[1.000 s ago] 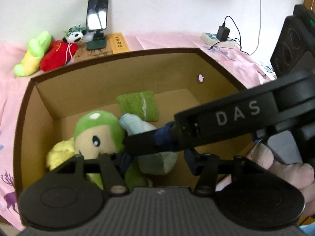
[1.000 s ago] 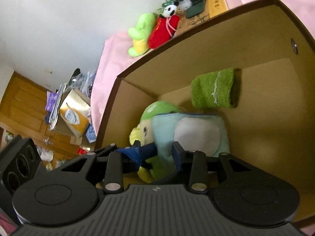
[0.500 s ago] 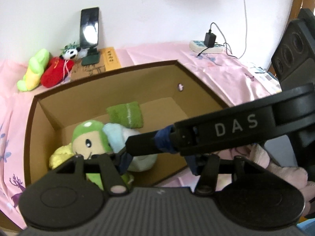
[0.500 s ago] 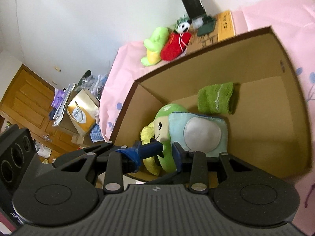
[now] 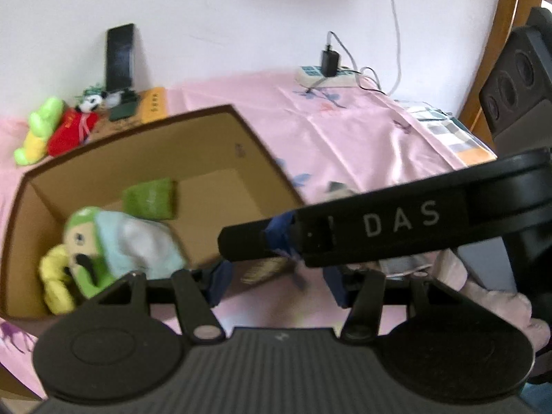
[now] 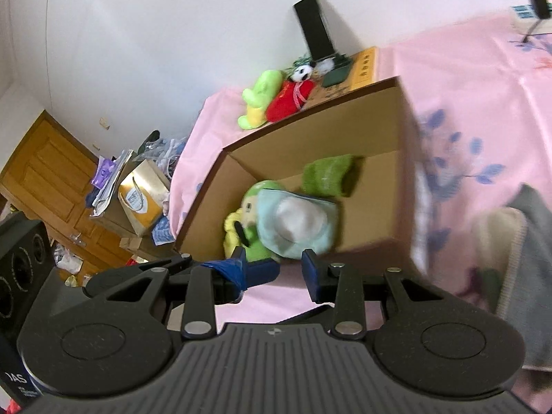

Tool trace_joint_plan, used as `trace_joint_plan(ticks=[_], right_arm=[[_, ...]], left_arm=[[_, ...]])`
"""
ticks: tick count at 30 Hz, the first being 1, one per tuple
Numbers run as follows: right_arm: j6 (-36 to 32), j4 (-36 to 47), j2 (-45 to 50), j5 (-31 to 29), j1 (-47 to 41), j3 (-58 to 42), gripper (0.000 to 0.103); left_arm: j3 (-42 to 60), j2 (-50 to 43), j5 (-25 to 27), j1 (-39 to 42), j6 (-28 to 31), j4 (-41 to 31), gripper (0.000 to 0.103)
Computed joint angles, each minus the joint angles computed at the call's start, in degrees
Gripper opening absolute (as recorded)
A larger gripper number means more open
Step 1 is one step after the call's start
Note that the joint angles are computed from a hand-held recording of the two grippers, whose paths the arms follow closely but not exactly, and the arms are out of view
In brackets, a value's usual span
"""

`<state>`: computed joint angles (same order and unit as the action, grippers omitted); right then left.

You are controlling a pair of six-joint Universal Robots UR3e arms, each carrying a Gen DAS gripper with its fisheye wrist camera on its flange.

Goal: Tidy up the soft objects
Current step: 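Move the right gripper to the brown teddy bear on the sheet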

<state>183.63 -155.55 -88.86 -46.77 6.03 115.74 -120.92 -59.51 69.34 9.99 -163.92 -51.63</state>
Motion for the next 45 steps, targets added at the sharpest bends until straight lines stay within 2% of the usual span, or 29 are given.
trace_joint_plan(ticks=[5, 11, 19, 23, 26, 32, 37, 45], right_arm=[[-9.04, 10.13, -10.56, 3.52, -9.70, 7.54, 0.020], [-25.25, 31.82, -25.66, 6.40, -26.46, 13.37, 0.020], [-50.76, 68.29, -40.29, 6.68, -54.83, 12.43, 0.020], [-59.82, 79.12, -41.85, 5.16, -66.93, 10.85, 0.020], [-63.19, 81.92, -40.96, 3.88, -73.97, 10.34, 0.020], [-63.17, 77.50, -37.81, 1.83, -80.12, 11.29, 0.020], [-60.40, 68.93, -35.64, -2.57, -81.73, 13.17, 0.020], [-59.19, 67.81, -31.14, -3.56, -83.89, 12.27, 0.019]], left_arm=[[2.29, -8.78, 6.88, -14.05, -10.16, 7.86, 0.056], [9.45, -23.16, 10.89, -28.26, -17.96, 14.80, 0.056], [24.63, -41.37, 11.30, -40.33, -21.60, 17.44, 0.058], [33.53, -48.57, 11.29, -44.28, -21.22, 15.99, 0.059], [40.26, -53.45, 10.94, -45.80, -20.56, 14.01, 0.059], [50.35, -60.43, 10.18, -47.49, -19.05, 9.62, 0.059], [54.66, -63.39, 9.34, -47.62, -18.61, 7.60, 0.060], [64.51, -69.14, 7.58, -48.00, -17.94, 4.27, 0.061]])
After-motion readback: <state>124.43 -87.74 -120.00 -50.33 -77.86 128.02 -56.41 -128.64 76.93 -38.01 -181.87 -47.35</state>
